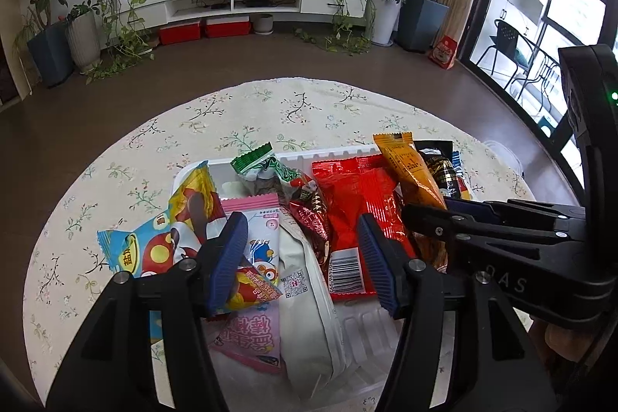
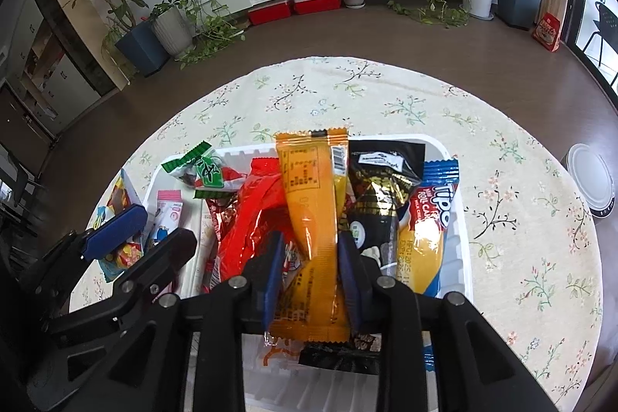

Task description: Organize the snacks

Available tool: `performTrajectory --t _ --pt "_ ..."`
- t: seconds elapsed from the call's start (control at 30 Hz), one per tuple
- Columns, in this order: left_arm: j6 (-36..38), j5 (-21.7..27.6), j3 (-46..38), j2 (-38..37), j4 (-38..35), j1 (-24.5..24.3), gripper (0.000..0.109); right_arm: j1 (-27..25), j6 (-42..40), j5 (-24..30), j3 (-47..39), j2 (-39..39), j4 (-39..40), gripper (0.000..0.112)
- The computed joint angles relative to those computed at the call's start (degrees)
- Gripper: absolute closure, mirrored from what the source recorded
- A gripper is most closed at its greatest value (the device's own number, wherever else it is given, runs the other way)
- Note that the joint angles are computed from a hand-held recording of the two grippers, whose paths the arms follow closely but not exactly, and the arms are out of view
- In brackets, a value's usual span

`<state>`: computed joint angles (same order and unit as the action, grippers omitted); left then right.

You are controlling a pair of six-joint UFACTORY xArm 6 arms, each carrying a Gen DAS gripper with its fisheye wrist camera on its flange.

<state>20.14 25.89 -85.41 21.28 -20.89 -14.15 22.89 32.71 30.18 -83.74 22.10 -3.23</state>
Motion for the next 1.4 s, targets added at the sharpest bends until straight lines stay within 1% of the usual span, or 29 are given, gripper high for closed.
performTrajectory --t 0.03,0.07,0.1,0.13,0.2,0.37,0.5,0.53,0.57,0.6,0.63,0.7,0.77,0.83,0.87,0.93,1.03,1.1,1.13,1.17,1.2,1.27,1.3,1.4 --pt "-0.7 -0.3 0.4 -0.4 0.6 0.1 0.046 0.0 0.2 0.0 0.1 -0.1 -0.2 0.079" --pt "-3.2 -0.8 0.8 -0.6 2.8 0.2 0.036 0.1 0.7 -0.1 0.2 -0.2 -0.6 0.078" --pt "-4.1 -1.0 0.8 -0.7 3.0 0.4 0.032 0.1 1.2 -0.2 0.4 -0.5 -1.0 0.078" --pt "-3.0 -1.0 0.9 -0.8 1.2 0.6 0.028 0.0 1.5 -0.5 0.8 -0.8 -1.1 0.075" --pt "-0.4 -1.4 1.6 -1.3 -2.6 0.6 0.027 -0.1 2.0 -1.4 2.0 -1.7 -0.8 0.071" --pt "0.8 -1.5 1.7 -1.8 -3.7 0.5 0.027 -0.2 2.8 -2.2 3.0 -2.9 -1.6 0.071" --pt "3.6 -3.2 3.1 -2.9 -7.5 0.1 0.027 -0.4 3.5 -3.2 3.9 -3.8 -2.4 0.068" --pt "2.5 -3.9 3.7 -3.4 -6.4 0.1 0.025 -0.4 3.5 -3.3 3.9 -3.9 -2.5 0.062" --pt "0.1 -4.9 4.5 -4.2 -4.0 0.3 0.018 -0.3 3.6 -3.8 4.1 -4.1 -2.8 0.059" --pt "-0.2 -4.7 5.0 -5.0 -4.1 0.7 0.015 -0.1 4.0 -4.4 4.7 -4.5 -3.5 0.056" --pt "1.1 -4.0 5.2 -5.8 -6.5 1.5 0.014 0.0 4.2 -4.4 4.4 -4.4 -4.1 0.056" --pt "5.4 -4.3 6.9 -8.0 -11.5 3.0 0.014 0.4 3.4 -4.7 4.1 -4.3 -3.8 0.056" --pt "8.3 -4.5 8.7 -9.8 -12.1 4.8 0.014 0.8 3.2 -4.6 4.0 -4.3 -4.4 0.056" --pt "11.2 -2.2 8.8 -9.9 -13.3 7.0 0.014 0.9 2.9 -5.8 4.4 -4.5 -3.9 0.056" --pt "11.6 -0.8 8.5 -9.6 -12.6 7.9 0.014 1.1 2.8 -6.0 4.3 -4.5 -3.1 0.056" --pt "11.5 -0.9 9.8 -9.6 -9.1 9.2 0.014 1.4 -0.1 -7.2 4.8 -4.7 0.5 0.056" --pt "15.5 -1.0 12.2 -10.1 -8.0 10.5 0.014 2.2 -1.3 -7.1 4.5 -4.9 -0.2 0.056" --pt "14.8 -1.6 12.8 -9.5 -4.9 11.2 0.014 2.5 -1.9 -7.4 4.2 -4.8 0.0 0.056" --pt "15.2 -0.6 12.3 -8.9 -6.0 11.6 0.014 2.7 -2.9 -7.8 4.0 -4.6 1.4 0.056" --pt "15.8 0.5 11.7 -8.3 -7.8 11.9 0.014 3.2 -5.8 -8.2 3.3 -4.0 4.5 0.056" --pt "16.0 1.5 10.9 -7.6 -8.2 11.9 0.014 3.7 -7.4 -7.9 2.4 -3.4 5.5 0.056" --pt "17.4 1.0 10.3 -6.6 -8.0 11.2 0.014 4.7 -8.1 -7.2 0.7 -2.5 4.8 0.056" --pt "17.6 1.1 9.8 -6.0 -7.5 11.0 0.014 5.2 -9.6 -7.3 0.1 -2.0 6.0 0.056" --pt "14.9 2.1 7.2 -4.0 -6.1 10.6 0.014 6.2 -11.5 -6.2 -2.6 -0.1 7.5 0.056"
